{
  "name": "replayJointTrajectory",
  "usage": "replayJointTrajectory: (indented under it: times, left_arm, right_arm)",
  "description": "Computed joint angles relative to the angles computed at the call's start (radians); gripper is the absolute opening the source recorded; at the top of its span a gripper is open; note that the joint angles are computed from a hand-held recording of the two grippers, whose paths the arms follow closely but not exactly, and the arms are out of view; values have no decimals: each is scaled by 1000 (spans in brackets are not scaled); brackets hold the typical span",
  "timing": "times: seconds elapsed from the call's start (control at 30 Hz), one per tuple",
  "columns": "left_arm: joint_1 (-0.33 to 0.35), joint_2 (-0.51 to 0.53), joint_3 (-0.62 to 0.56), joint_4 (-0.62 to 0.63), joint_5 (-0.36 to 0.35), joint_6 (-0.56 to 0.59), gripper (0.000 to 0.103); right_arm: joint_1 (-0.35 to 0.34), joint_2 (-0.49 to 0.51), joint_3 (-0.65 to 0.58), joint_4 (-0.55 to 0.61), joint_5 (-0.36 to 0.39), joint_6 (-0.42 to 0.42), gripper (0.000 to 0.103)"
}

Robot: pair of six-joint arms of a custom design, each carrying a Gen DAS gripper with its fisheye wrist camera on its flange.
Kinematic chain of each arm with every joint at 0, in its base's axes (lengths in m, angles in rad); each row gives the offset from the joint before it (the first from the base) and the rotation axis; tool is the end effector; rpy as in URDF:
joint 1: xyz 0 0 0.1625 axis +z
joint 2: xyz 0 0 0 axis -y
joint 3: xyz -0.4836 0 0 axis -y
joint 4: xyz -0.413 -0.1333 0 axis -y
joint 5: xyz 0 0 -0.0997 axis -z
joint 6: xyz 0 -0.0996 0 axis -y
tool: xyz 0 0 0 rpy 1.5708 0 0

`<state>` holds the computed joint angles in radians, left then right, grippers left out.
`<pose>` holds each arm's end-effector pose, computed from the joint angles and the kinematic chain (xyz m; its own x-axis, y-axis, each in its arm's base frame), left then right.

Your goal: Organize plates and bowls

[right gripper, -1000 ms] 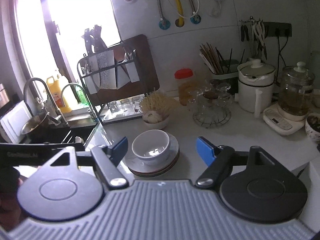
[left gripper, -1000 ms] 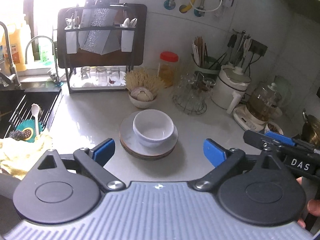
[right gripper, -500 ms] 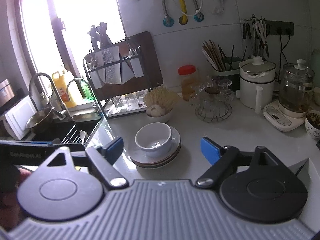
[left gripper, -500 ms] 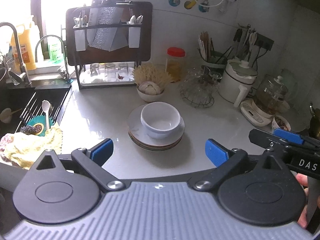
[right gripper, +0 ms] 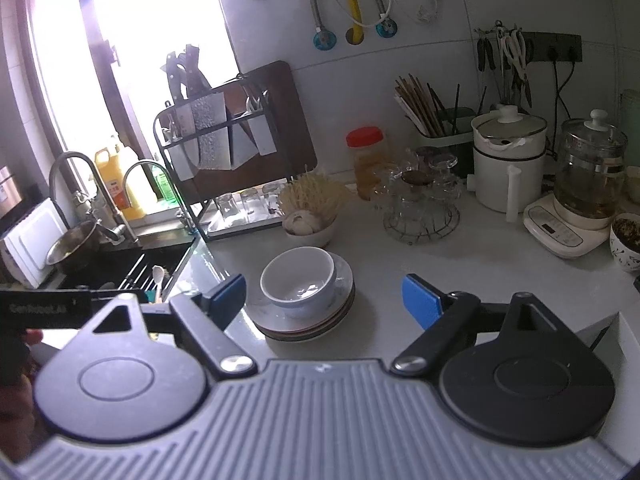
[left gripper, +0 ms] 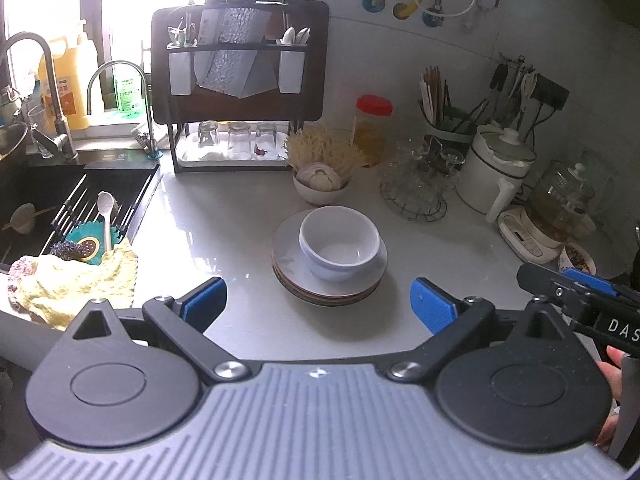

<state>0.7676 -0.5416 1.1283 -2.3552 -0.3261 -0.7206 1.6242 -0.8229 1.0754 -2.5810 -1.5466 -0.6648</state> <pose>-0.4624 -0.7626 0.1715 -0.7333 -0.3731 -0.5683 0.2950 0.5785 -0.7605 0.1819 -0.8612 0.4100 -0.7611 -0.5026 0.4101 -0.6458 0.5277 -0.5517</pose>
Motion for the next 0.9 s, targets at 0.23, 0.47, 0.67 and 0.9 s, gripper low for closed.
replayJointTrajectory:
  times: [0.23, 0.47, 0.67, 0.9]
  left_arm:
    - [7, 4, -12, 4, -12, 8, 100]
    - [8, 9, -21, 10, -13, 9, 100]
    - [7, 2, -7, -6, -19, 14, 100]
    - [6, -2, 2, -20, -25, 24, 100]
  right_arm:
    - [1, 7, -10, 15, -5, 3, 87]
    - [2, 11, -18, 21, -10, 7, 87]
    - [-1, 5, -9, 3, -6, 11, 87]
    - [-1, -2, 2, -8, -8, 15, 87]
